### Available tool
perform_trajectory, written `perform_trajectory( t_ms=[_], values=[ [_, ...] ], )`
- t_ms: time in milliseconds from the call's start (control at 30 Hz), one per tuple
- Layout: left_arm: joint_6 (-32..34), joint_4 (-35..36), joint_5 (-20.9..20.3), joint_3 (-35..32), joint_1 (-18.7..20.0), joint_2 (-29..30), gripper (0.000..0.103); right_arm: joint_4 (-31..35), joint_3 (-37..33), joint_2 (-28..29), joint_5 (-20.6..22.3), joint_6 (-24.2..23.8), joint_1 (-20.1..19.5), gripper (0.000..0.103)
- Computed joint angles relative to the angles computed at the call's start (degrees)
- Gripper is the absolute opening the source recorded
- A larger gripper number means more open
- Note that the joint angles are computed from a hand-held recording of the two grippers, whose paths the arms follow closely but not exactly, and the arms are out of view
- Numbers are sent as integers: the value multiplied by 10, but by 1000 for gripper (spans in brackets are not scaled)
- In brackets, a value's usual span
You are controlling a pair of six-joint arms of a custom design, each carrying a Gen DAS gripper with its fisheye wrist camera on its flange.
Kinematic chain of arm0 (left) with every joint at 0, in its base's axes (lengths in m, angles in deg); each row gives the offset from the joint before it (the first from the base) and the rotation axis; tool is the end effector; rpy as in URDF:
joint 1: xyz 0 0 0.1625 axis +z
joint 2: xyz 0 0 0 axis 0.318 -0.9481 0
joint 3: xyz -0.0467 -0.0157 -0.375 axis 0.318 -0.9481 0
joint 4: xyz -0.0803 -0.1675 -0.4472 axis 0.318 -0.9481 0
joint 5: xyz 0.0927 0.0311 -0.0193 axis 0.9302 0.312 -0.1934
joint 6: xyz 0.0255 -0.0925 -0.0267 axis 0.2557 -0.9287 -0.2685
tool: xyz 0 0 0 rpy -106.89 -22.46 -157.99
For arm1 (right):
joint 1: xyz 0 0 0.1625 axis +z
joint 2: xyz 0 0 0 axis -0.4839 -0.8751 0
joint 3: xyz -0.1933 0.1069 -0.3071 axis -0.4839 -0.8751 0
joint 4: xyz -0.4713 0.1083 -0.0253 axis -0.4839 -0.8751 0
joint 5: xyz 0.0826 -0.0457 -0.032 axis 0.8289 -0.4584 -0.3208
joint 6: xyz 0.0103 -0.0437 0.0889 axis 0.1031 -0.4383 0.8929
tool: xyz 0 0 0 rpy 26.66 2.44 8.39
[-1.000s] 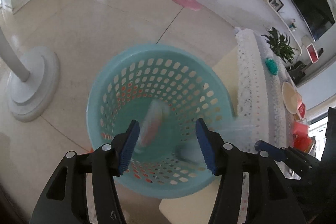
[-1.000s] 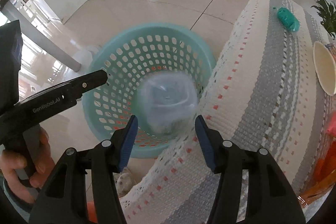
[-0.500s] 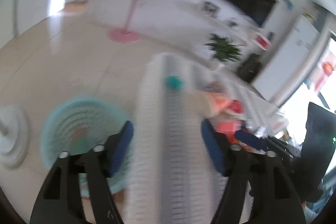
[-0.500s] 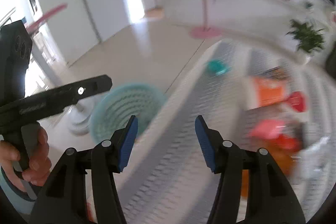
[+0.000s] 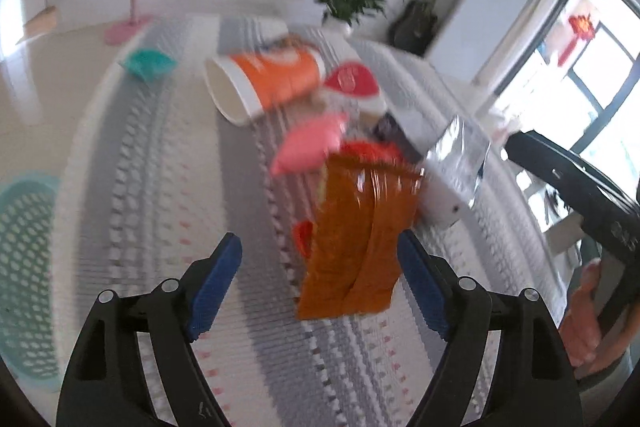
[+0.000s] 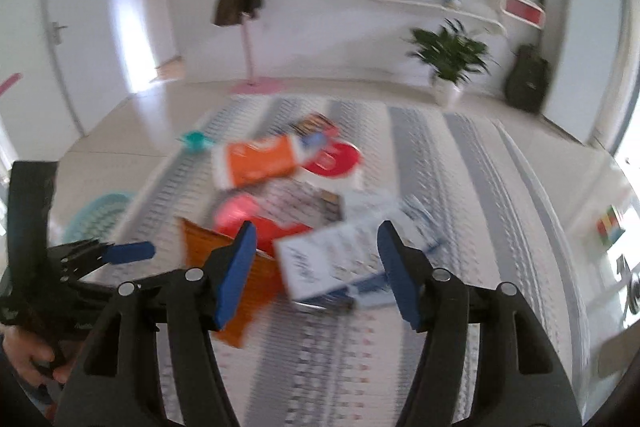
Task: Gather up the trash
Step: 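Grasp the orange snack bag with the left tool while the right tool grasps the milk carton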
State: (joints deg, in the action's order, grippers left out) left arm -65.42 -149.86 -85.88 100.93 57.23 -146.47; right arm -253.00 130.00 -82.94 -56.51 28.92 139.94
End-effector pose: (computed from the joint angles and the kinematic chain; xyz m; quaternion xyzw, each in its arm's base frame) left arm -0.0116 -0.7263 0.2423 0.1852 0.9413 -0.2283 0.1662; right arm 0.3397 -0.6803 0.0000 0.2024 -0.8620 0.3600 0.2939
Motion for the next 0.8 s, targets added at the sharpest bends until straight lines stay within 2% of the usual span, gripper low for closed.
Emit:
perform_trajectory(
  t_ms=[100,167,233,333,400,533,700,800],
  values=[
    [-6,23,-18,-15,13,16,76,27,-33,25,-27,39,-11,61],
    [-16,33,-34,-23,19,23,75,44,-56,41,-41,73,-13,75],
    [-21,34,-45,-27,21,28,73,48,-76,56,-53,93,-13,81],
    [-20,39,-56,-31,23,32,57,56,-128,96,-93,95,-11,83],
    [-17,48,-72,-30,25,30,41,82,-155,114,-128,96,-8,83],
    [8,39,-73,-21,15,26,33,75,-138,108,-148,83,-7,83],
    [31,28,-95,-1,10,6,14,43,-40,43,-128,63,-20,82],
    [31,18,-114,8,12,-6,11,33,1,11,-126,67,-30,74]
  ],
)
